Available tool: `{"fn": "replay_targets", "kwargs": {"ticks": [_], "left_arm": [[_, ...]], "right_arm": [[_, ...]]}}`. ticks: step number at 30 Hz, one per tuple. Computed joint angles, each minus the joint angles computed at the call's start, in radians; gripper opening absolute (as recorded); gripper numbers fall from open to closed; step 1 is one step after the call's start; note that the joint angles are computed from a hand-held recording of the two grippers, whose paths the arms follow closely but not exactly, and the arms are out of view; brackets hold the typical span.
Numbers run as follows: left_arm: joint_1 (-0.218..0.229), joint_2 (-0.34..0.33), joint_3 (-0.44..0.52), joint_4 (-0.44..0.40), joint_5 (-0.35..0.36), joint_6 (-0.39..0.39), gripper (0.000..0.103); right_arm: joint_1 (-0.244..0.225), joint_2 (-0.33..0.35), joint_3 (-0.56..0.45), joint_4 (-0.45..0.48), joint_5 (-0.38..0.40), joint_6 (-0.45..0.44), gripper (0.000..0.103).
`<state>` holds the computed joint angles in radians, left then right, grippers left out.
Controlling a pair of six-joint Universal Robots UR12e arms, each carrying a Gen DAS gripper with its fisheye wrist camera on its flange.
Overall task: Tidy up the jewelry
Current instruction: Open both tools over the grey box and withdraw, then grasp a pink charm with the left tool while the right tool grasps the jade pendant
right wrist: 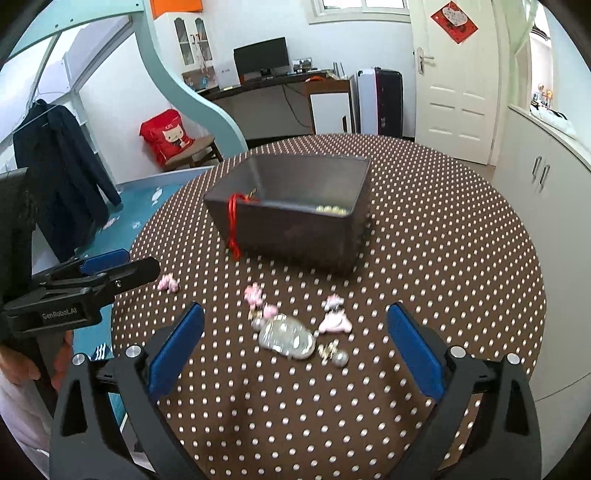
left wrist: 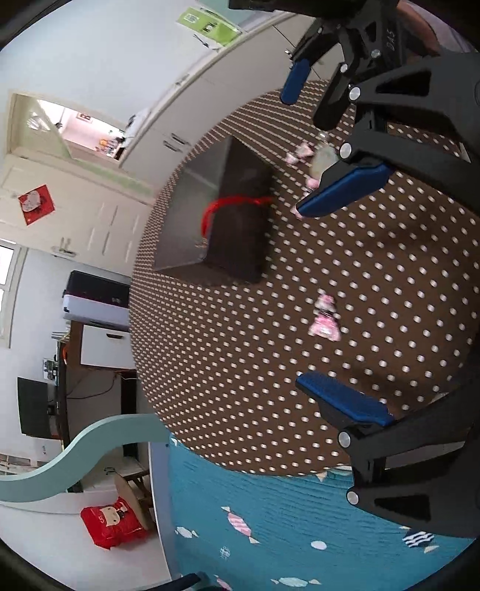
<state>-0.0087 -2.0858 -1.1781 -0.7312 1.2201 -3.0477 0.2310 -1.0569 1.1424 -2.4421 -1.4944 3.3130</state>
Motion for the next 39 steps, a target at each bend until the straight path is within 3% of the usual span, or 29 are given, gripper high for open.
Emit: {"fn": "replay_targets", "kwargs": {"ticks": [3, 6, 9, 11, 13, 16, 24, 26, 29, 35, 39], "left_arm": [[-0.001, 0.004, -0.013, 0.003, 0.002, 0.011, 0.085], [0.000, -0.002, -0.015, 0.008, -0.020, 0.033, 0.068], [-0.005, -0.017, 0.003, -0.027, -0.027, 0.038, 0.064], [0.001, -0.026, 0.009, -0.046, -0.049, -0.005, 0.057], [0.005, -0.032, 0.008, -0.040, -0.048, -0.032, 0.041], [0.007, -0.031, 0.003, -0.031, -0.035, -0.028, 0.026], [0.014, -0.025, -0.006, -0.028, -0.053, -0.032, 0.025], [0.015, -0.025, -0.003, -0.035, -0.068, -0.034, 0.011], [0.015, -0.022, -0.004, -0.038, -0.068, -0.028, 0.010], [0.015, -0.017, -0.008, -0.048, -0.081, -0.019, 0.010], [0.015, -0.013, -0.013, -0.046, -0.092, -0.017, 0.010]], "right_arm": [[0.003, -0.002, 0.006, 0.016, 0.003, 0.004, 0.095], [0.003, -0.005, 0.013, 0.013, 0.008, 0.010, 0.095], [0.003, -0.006, 0.016, 0.009, 0.010, 0.005, 0.095], [0.003, -0.006, 0.014, 0.013, 0.006, 0.008, 0.095], [0.002, -0.008, 0.018, 0.012, 0.005, 0.013, 0.095], [0.002, -0.008, 0.018, 0.013, 0.004, 0.010, 0.095], [0.007, 0.001, 0.009, 0.009, 0.023, -0.026, 0.095], [0.008, 0.002, 0.008, 0.001, 0.025, -0.039, 0.093], [0.008, 0.002, 0.010, -0.018, 0.033, -0.054, 0.088], [0.006, 0.016, -0.001, -0.020, 0.050, -0.096, 0.067], [0.008, 0.028, -0.009, -0.005, 0.064, -0.150, 0.065]]}}
